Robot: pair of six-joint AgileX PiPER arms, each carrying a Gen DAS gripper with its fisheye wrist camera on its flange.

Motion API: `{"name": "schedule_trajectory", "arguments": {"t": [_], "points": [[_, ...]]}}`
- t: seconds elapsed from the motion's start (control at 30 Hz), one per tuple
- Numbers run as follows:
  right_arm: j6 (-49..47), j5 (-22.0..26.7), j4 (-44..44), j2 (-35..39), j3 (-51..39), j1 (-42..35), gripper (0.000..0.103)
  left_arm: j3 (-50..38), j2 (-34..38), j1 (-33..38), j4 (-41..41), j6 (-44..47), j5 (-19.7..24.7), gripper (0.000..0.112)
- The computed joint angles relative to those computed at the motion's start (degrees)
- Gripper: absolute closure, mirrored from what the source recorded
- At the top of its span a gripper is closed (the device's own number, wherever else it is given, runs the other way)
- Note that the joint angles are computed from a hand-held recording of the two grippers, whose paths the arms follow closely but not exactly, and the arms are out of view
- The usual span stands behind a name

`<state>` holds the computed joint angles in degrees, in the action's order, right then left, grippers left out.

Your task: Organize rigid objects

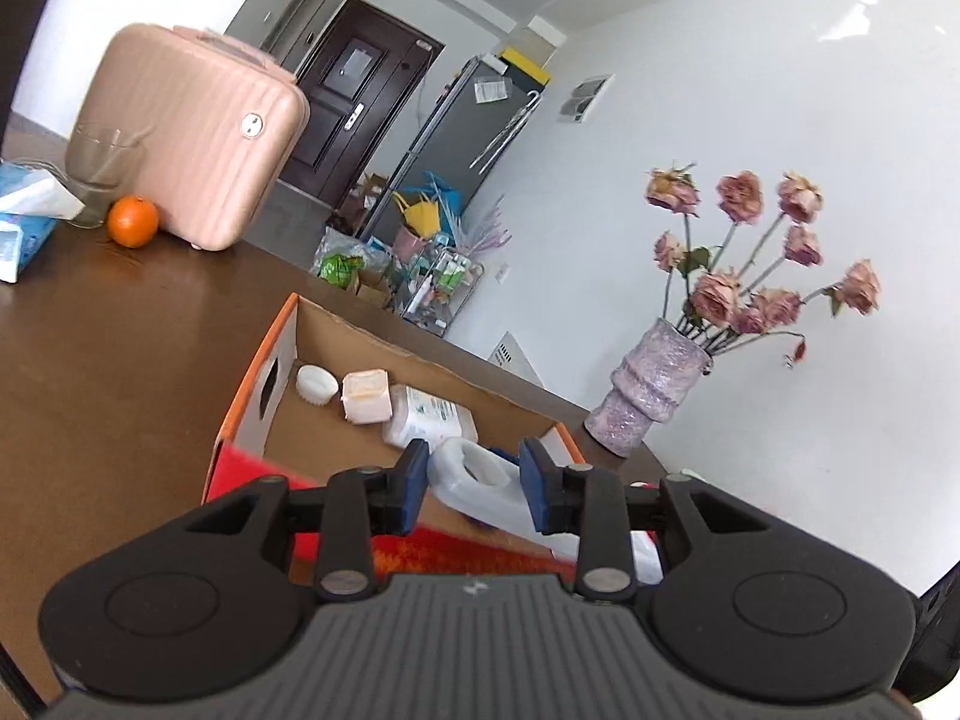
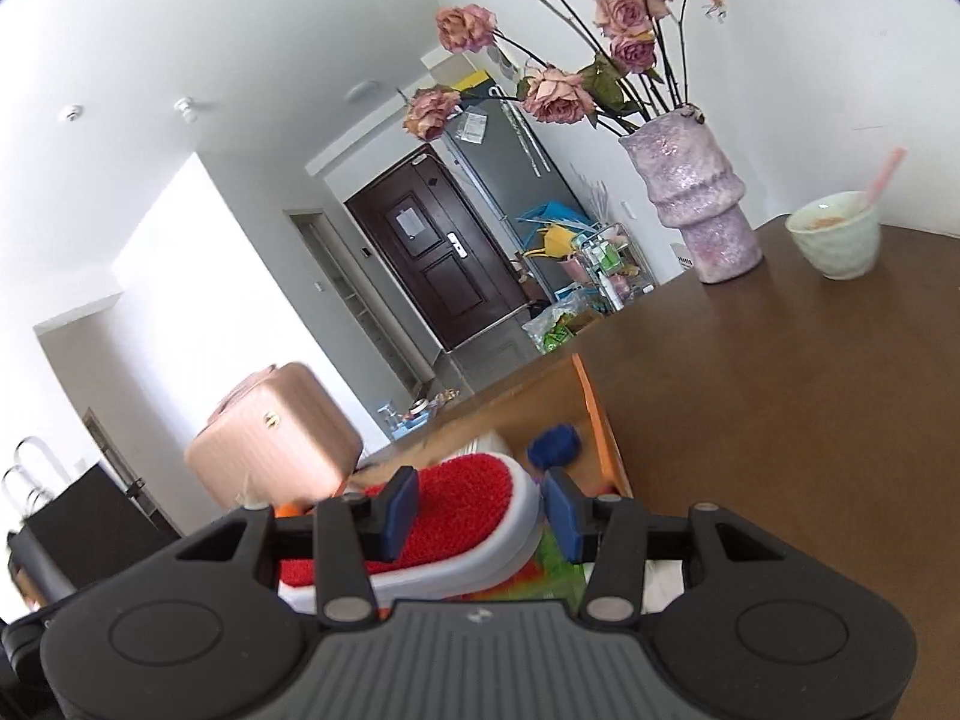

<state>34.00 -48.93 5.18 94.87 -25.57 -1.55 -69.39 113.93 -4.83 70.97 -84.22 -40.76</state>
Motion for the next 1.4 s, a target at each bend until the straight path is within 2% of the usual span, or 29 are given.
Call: {"name": "schedule_trajectory", "arguments": {"t": [0.07, 0.2, 0.3, 0.4, 0.53, 0.67, 0.73, 0.8, 0.9, 1.0, 1.07, 1.1, 1.17, 1.2, 1.23, 1.27, 1.33, 1.4], "points": [[0.59, 4.55, -1.79, 3.34, -6.79, -1.77, 0.058, -7.95, 4.72, -0.69, 4.25, -4.93, 1.51, 0.080], [2.15, 11.69, -4.66, 11.59, -18.90, -3.93, 0.058, -24.31, 14.73, -1.37, 18.46, -21.43, 3.96, 0.080], [4.18, 17.62, -7.51, 17.16, -26.83, -4.39, 0.058, -30.00, 19.31, -1.54, 24.24, -26.52, 6.54, 0.078], [-2.67, 21.45, -3.21, 20.92, -31.54, -1.94, 0.061, -30.10, 20.79, -1.54, 25.63, -24.10, 9.21, 0.074], [-14.57, 20.83, 4.41, 23.95, -33.69, 0.77, 0.067, -26.31, 18.91, -0.82, 22.63, -14.85, 9.93, 0.074], [-13.54, 21.73, 1.36, 23.90, -34.26, 0.53, 0.069, -23.64, 16.92, -1.66, 19.41, -9.64, 13.64, 0.071], [-14.54, 22.12, 2.10, 22.77, -33.40, 1.09, 0.069, -23.78, 16.28, -1.58, 21.08, -12.01, 13.81, 0.071], [-16.54, 22.28, 3.51, 20.99, -32.13, 1.66, 0.069, -21.99, 14.36, -1.36, 19.96, -10.38, 13.90, 0.070], [-19.95, 21.99, 5.75, 16.85, -29.07, 2.25, 0.068, -17.58, 10.09, -1.14, 15.85, -5.12, 14.49, 0.060], [-22.43, 21.63, 7.47, 11.79, -25.37, 2.61, 0.067, -10.87, 5.28, -1.41, 3.64, 9.46, 15.27, 0.049], [-26.00, 20.88, 10.63, 8.50, -22.67, 3.29, 0.067, -6.02, 2.03, -1.73, -5.34, 20.92, 15.40, 0.030], [-31.00, 20.47, 15.08, 6.90, -21.44, 4.36, 0.063, -3.46, 0.42, -1.88, -9.46, 26.64, 14.51, 0.028], [-42.46, 18.42, 24.33, 4.51, -19.12, 7.09, 0.043, 1.90, -2.91, -2.40, -17.95, 38.10, 12.84, 0.021], [-48.19, 15.11, 29.36, 3.96, -17.67, 9.27, 0.026, 4.67, -4.61, -2.67, -22.67, 43.83, 11.55, 0.017], [-52.19, 9.61, 33.03, 3.78, -15.67, 11.77, 0.018, 7.56, -5.90, -2.70, -27.82, 49.56, 9.10, 0.009], [-55.03, 3.88, 35.45, 4.05, -13.75, 14.31, 0.009, 10.89, -7.10, -2.66, -32.98, 55.29, 5.48, 0.009], [-58.90, -6.58, 37.79, 5.26, -10.43, 18.73, 0.002, 16.43, -8.18, -3.93, -43.10, 66.54, -0.41, 0.009], [-61.60, -10.44, 39.47, 5.13, -8.56, 21.30, 0.000, 19.55, -9.44, -4.65, -45.95, 70.71, -2.02, 0.009]]}}
